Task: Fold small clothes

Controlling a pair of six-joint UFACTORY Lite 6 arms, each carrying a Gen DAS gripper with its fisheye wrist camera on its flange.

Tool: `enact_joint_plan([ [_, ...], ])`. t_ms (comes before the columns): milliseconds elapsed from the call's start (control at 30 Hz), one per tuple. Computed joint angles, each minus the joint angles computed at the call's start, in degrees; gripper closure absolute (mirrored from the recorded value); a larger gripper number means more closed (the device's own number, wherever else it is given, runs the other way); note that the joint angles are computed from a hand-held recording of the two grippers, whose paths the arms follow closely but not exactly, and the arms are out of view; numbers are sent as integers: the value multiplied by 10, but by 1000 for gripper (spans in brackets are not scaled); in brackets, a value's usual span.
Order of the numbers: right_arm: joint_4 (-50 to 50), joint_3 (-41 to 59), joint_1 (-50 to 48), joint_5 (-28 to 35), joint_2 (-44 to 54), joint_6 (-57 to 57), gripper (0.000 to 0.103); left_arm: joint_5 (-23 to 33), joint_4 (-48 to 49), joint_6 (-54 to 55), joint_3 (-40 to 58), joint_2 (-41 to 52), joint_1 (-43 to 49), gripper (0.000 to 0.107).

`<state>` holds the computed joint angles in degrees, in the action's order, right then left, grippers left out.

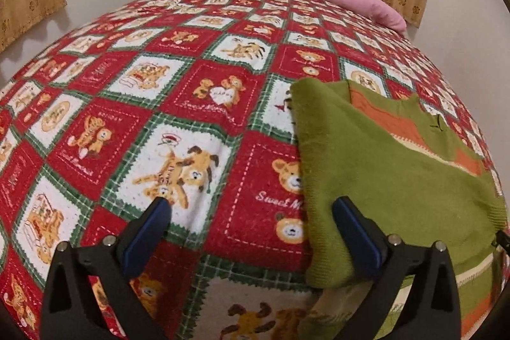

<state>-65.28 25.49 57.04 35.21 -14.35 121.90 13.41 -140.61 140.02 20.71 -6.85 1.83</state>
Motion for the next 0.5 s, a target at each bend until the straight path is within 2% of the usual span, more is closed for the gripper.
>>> enact_joint_plan([
  [67, -4, -6, -14, -12, -2, 2, 101, 14, 67, -59, 2, 6, 17, 4],
  [133, -5, -14, -21, -30, -24, 9, 101, 20, 93, -80, 0, 4, 26, 4],
  [233, 14, -11, 16, 0, -45, 7, 101, 6, 13, -11, -8, -6, 15, 4],
  [333, 41, -2, 11, 3, -35, -33, 101, 0, -28, 26, -9, -7, 9, 4],
  [367, 56, 11, 16, 27, -22, -50, 100, -1, -36, 34, -9, -6, 9, 4],
  [433, 73, 39, 28, 79, -2, -73, 87, -4, -59, 54, -11, -8, 10, 4],
  [467, 68, 49, 29, 90, -2, -75, 68, -6, -74, 66, -11, -8, 11, 4],
  [500, 56, 61, 33, 99, -4, -71, 56, -7, -89, 78, -11, -7, 13, 4],
])
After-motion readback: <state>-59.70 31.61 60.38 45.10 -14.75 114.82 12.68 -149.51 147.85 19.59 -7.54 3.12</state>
